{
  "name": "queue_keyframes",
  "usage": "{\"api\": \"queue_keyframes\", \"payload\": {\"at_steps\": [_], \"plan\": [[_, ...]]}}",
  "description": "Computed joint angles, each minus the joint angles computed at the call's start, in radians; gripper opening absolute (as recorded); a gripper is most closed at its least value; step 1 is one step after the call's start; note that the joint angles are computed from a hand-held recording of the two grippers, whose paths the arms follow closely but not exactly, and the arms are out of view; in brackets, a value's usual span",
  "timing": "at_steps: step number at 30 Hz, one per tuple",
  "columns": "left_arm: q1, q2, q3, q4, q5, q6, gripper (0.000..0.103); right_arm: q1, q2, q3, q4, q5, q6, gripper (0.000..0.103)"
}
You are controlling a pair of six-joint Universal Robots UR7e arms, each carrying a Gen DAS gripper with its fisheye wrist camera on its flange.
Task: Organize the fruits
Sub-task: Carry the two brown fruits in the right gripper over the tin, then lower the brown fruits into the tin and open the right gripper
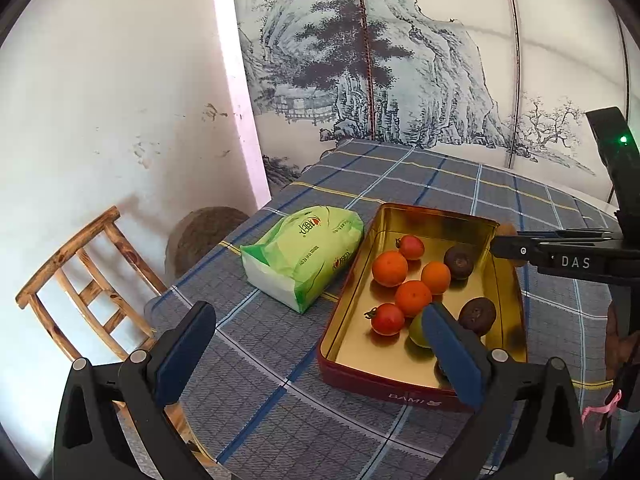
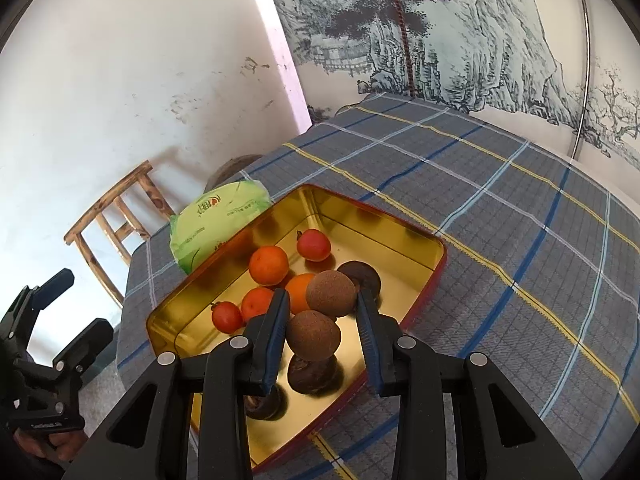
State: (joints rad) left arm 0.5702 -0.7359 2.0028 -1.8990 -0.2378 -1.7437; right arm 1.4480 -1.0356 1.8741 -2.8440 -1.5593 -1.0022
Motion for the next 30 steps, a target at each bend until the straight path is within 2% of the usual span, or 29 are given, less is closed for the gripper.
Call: {"api": "queue_keyframes", "payload": {"at_steps": [30], "plan": [[-0.002, 0.004, -0.007, 0.019, 0.001, -0.011, 0.102, 0.003, 0.042, -0.036, 0.016, -0.025, 0.025, 0.036]]}}
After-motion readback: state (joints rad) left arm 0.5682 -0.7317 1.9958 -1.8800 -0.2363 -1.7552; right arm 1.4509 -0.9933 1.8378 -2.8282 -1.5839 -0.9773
